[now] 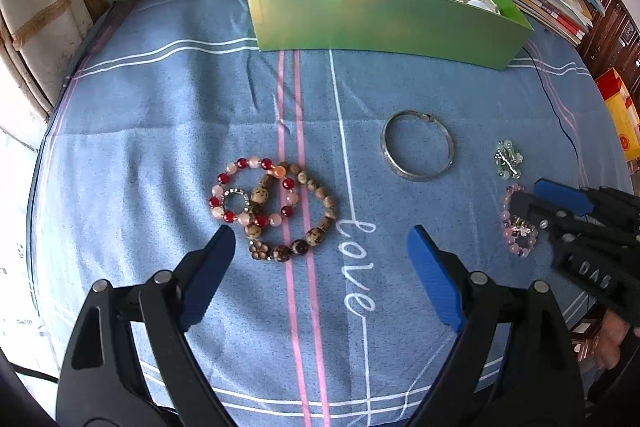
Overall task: Organize jewelry
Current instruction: 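Move the right tool down to the gold charm on the pink bracelet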
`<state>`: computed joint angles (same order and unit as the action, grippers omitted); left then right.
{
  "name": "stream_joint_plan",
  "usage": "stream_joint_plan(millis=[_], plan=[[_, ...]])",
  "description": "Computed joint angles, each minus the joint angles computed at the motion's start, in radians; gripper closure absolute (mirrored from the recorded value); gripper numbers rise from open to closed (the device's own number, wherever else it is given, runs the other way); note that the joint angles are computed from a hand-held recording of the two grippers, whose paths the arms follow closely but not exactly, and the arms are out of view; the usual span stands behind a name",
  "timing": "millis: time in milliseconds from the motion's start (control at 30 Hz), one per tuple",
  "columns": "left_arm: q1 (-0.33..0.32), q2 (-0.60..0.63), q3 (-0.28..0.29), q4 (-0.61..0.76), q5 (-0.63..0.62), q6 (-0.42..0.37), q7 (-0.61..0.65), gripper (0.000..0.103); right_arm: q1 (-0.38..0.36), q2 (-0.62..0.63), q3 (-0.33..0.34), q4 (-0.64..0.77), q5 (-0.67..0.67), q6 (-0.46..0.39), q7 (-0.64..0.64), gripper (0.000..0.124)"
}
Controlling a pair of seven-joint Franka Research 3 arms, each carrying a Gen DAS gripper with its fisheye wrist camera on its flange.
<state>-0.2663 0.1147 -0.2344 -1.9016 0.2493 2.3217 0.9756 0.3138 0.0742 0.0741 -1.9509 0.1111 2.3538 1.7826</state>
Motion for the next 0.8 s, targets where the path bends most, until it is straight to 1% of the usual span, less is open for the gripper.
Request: stream_joint_plan(millis=[167, 267, 433, 533, 800], plan=[[0.003, 0.01, 0.002, 0.01, -0.005, -0.008, -0.001, 0.016, -0.003, 0.003, -0.008, 0.005, -0.032, -0.016, 0.058, 0.086], [0.003, 0.016, 0.001, 0.017, -0.008, -0.006, 0.01, 0.016, -0.002, 0.004, -0.008, 0.005, -0.05, -0.018, 0.081, 0.081], [0.003, 0.023, 0.0, 0.022, -0.016, -0.001, 0.023, 0.016, -0.001, 0.006, -0.006, 0.007, -0.064, -0.02, 0.088, 0.078], [0.003, 0.022, 0.001, 0.021, -0.017, 0.003, 0.021, 0.015, 0.002, 0.01, -0.004, 0.012, -0.067, -0.023, 0.091, 0.073], [0.005, 0.028, 0.001, 0.024, -0.026, 0.001, 0.034, 0.014, 0.008, 0.026, -0.004, 0.029, -0.069, -0.035, 0.091, 0.072]])
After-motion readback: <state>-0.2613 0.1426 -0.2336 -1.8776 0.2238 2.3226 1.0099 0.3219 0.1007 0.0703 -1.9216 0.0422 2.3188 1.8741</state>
